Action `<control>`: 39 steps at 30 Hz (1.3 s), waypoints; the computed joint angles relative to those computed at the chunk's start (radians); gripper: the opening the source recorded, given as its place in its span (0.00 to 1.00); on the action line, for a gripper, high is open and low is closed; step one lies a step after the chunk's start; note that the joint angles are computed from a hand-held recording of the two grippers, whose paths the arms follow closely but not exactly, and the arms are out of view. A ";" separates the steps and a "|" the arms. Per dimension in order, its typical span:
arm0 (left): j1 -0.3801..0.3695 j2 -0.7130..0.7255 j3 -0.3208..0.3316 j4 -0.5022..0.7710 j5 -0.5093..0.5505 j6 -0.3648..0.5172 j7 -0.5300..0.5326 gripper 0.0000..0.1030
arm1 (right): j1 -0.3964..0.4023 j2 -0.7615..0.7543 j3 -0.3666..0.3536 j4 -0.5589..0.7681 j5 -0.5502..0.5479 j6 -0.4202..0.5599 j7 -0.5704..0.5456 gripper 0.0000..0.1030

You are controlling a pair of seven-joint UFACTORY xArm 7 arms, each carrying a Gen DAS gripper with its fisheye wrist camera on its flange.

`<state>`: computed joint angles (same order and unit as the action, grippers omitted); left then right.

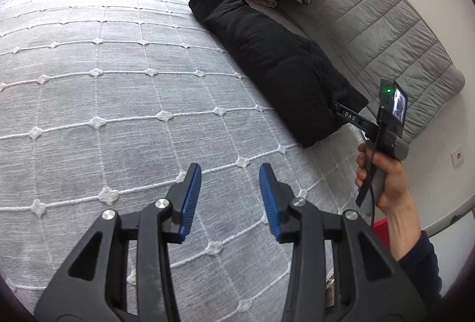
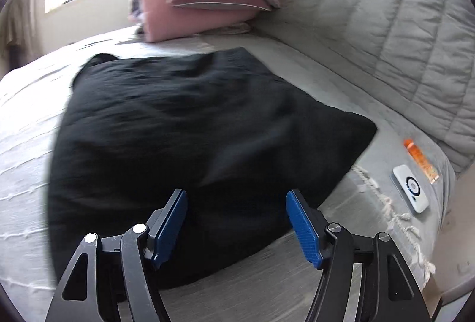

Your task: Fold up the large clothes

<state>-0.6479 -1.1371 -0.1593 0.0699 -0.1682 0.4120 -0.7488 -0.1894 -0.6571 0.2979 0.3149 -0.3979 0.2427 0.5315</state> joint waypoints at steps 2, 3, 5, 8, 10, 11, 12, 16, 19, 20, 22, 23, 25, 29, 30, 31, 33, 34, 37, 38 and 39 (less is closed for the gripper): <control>0.000 -0.027 0.000 0.001 0.005 0.031 0.003 0.40 | -0.051 0.024 -0.016 0.004 -0.013 -0.032 -0.002 0.67; 0.002 -0.045 -0.004 0.006 0.009 0.064 0.004 0.40 | -0.086 0.024 -0.006 0.007 -0.022 -0.037 0.010 0.67; 0.006 -0.088 -0.010 0.011 0.015 0.124 0.006 0.42 | -0.183 0.032 0.025 0.026 -0.034 -0.036 0.075 0.67; 0.027 -0.174 -0.038 0.009 0.025 0.209 -0.012 0.46 | -0.127 0.057 -0.113 0.023 0.067 -0.048 0.067 0.68; 0.046 -0.225 -0.070 0.014 0.038 0.260 -0.037 0.51 | -0.130 0.004 -0.087 0.023 0.064 0.014 0.083 0.68; 0.053 -0.233 -0.086 0.020 0.044 0.275 -0.049 0.57 | -0.146 -0.056 -0.036 0.026 0.041 0.062 0.106 0.68; 0.063 -0.239 -0.114 0.035 0.053 0.299 -0.071 0.60 | -0.142 -0.102 -0.015 0.025 0.032 0.092 0.124 0.70; 0.045 -0.209 -0.169 0.108 0.078 0.351 -0.090 0.66 | 0.056 -0.383 -0.036 0.019 0.105 0.294 0.127 0.72; 0.042 -0.206 -0.212 0.184 0.108 0.433 -0.089 0.80 | 0.193 -0.537 0.012 0.034 0.137 0.462 0.108 0.80; 0.040 -0.221 -0.222 0.205 0.116 0.469 -0.088 0.81 | 0.244 -0.587 0.041 0.042 0.150 0.529 0.107 0.81; 0.036 -0.281 -0.237 0.237 0.126 0.545 -0.088 0.84 | 0.327 -0.673 0.091 0.044 0.183 0.635 0.130 0.81; 0.037 -0.316 -0.244 0.248 0.127 0.579 -0.093 0.90 | 0.387 -0.732 0.124 0.043 0.215 0.701 0.152 0.81; 0.048 -0.398 -0.269 0.259 0.126 0.638 -0.113 0.97 | 0.471 -0.803 0.174 0.040 0.254 0.770 0.191 0.83; 0.054 -0.508 -0.335 0.282 0.123 0.718 -0.113 0.98 | 0.594 -0.881 0.312 0.075 0.309 0.933 0.272 0.87; 0.063 -0.510 -0.347 0.295 0.121 0.740 -0.109 0.98 | 0.611 -0.879 0.333 0.087 0.315 0.954 0.284 0.88; 0.076 -0.505 -0.357 0.311 0.117 0.764 -0.108 0.98 | 0.632 -0.878 0.356 0.100 0.324 0.973 0.298 0.89; 0.085 -0.506 -0.377 0.334 0.102 0.799 -0.106 0.98 | 0.655 -0.879 0.382 0.119 0.331 0.999 0.328 0.91; 0.088 -0.513 -0.392 0.347 0.095 0.813 -0.109 0.98 | 0.660 -0.882 0.396 0.132 0.331 1.020 0.345 0.91; 0.103 -0.528 -0.432 0.389 0.082 0.847 -0.114 0.99 | 0.671 -0.903 0.416 0.158 0.324 1.070 0.381 0.94; 0.108 -0.529 -0.440 0.400 0.078 0.854 -0.112 0.99 | 0.683 -0.915 0.419 0.163 0.327 1.083 0.389 0.97; 0.110 -0.528 -0.447 0.411 0.071 0.859 -0.108 0.99 | 0.697 -0.925 0.425 0.170 0.335 1.101 0.394 1.00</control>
